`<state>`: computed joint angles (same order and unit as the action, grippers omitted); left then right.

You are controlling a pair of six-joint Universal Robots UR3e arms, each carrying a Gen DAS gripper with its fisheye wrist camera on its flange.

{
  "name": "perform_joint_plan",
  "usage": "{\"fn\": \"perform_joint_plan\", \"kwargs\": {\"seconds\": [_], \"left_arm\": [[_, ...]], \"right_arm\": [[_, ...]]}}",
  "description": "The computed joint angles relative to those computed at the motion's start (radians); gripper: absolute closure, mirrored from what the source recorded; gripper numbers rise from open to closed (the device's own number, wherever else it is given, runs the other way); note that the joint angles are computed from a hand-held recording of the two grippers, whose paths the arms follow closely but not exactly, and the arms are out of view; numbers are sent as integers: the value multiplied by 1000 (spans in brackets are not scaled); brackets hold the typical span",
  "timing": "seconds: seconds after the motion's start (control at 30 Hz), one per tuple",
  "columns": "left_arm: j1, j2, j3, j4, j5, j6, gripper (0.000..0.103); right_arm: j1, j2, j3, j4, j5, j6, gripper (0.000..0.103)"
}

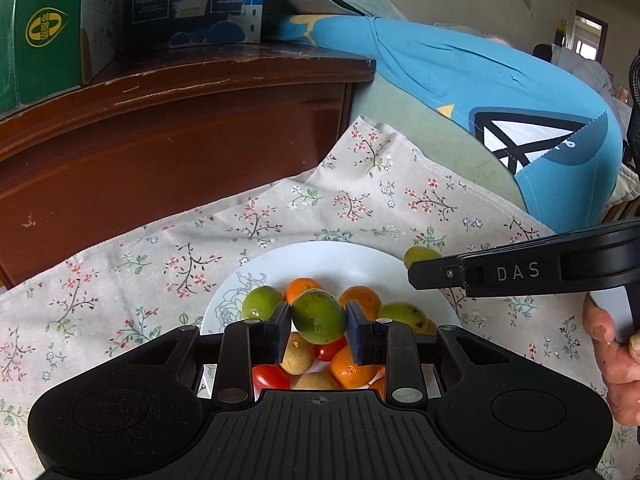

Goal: Organize fruits

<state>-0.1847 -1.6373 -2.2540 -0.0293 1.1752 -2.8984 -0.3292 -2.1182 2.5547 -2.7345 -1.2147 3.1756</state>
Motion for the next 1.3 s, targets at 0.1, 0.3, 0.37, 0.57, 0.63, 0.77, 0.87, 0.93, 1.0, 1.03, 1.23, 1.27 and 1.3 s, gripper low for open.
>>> {"fn": "perform_joint_plan", "kwargs": {"seconds": [0.1,0.3,0.37,0.57,0.63,0.77,0.87,0.93,1.0,1.03,1.23,1.27,1.3], "left_arm": [[-11,-18,12,3,11,-3,76],[-28,-26,23,6,36,-5,74],[-35,-13,30,-14,48,-6,72],[-68,36,7,15,133,-16,37],[-74,61,8,-14,155,-22,32],[-72,125,-13,-59,175,-16,25],[-75,180,-24,-114,206,-14,22],[-70,215,-30,-153,213,-8,22],[-67,255,-34,-200,228,-6,21],[-63,273,-38,-218,231,-7,21],[-18,417,-64,-373,240,-1,18],[-10,443,-73,-395,242,3,17],[-2,462,-78,-413,241,7,15]], "right_arm": [[23,45,-3,-40,-21,10,80],[67,125,-11,-105,-64,38,76],[74,132,-14,-106,-75,44,74],[73,118,-17,-95,-67,48,64],[72,98,-13,-84,-63,50,60],[66,35,-8,-31,-61,69,52],[62,-25,-9,22,-68,81,48],[59,-67,-12,67,-70,87,45],[66,-100,-23,115,-81,92,41],[72,-120,-27,137,-89,95,39],[157,-172,-66,214,-176,124,34],[165,-192,-67,234,-182,131,33],[173,-210,-70,257,-187,137,30]]}}
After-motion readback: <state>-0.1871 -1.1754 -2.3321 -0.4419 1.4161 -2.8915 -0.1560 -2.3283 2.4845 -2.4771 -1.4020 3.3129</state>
